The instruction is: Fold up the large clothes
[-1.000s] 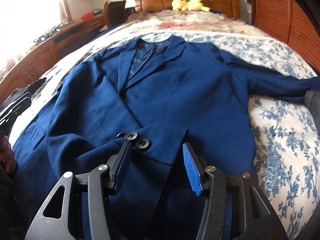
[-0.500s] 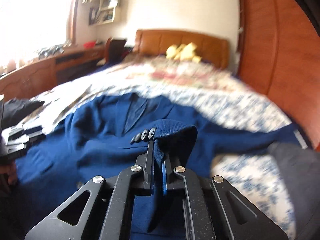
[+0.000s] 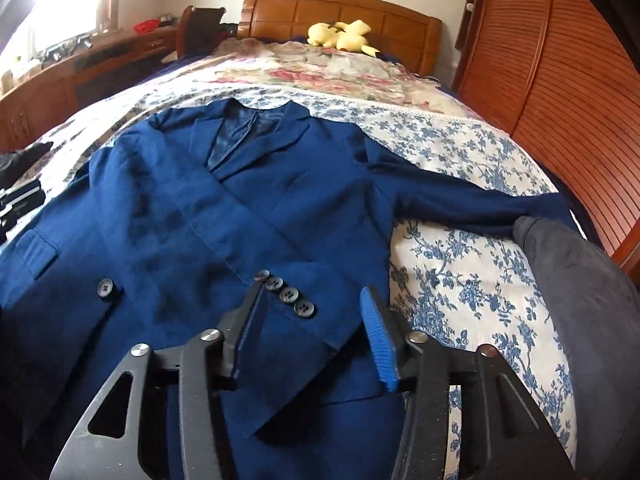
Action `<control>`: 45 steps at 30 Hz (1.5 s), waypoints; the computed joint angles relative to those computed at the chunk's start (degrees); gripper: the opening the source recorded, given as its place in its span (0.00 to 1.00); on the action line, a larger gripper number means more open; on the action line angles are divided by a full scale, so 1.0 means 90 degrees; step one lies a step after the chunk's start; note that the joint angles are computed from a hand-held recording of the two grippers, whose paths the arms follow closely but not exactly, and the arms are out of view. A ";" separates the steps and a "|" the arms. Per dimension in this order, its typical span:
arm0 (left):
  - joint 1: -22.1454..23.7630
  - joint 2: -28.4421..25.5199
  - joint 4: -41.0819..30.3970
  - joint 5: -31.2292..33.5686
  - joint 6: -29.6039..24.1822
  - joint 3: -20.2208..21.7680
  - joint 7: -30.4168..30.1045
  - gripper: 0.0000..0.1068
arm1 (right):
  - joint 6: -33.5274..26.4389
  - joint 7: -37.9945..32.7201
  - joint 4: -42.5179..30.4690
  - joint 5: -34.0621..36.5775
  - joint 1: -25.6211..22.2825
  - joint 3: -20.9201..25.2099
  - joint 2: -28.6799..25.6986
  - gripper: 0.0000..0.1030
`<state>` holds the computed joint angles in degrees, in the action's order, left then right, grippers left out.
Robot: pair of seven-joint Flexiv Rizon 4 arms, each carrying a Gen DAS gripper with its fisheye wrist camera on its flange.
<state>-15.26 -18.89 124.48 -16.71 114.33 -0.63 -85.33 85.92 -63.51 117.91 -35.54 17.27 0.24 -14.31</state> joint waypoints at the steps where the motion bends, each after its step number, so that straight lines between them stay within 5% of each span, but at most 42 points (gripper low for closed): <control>1: -0.0011 -0.0005 -0.0009 -0.0011 -0.0018 0.0009 0.0008 0.37 | -0.0047 -0.0192 -0.0099 0.0238 -0.0122 0.0193 -0.0063 0.50; 14: 0.0005 -0.0036 -0.0030 0.0022 -0.0065 0.0009 -0.0021 0.37 | -0.0347 -0.1186 -0.0746 0.1276 -0.0294 0.0556 -0.0552 0.50; 17: -0.0093 -0.0054 -0.0046 -0.0048 -0.0069 0.0086 0.0041 0.37 | -0.0413 -0.1374 -0.1025 0.1548 -0.0409 0.0601 -0.0667 0.58; 30: -0.0342 -0.0126 -0.0067 -0.0403 -0.0008 0.0219 0.0335 0.37 | -0.1034 -0.1140 -0.2181 0.1412 -0.0423 -0.0083 -0.1397 0.61; 45: -0.0273 -0.0139 -0.0036 -0.0390 -0.0013 0.0161 0.0358 0.37 | -0.2238 -0.1162 -0.3784 0.2247 -0.0964 0.0206 -0.2485 0.61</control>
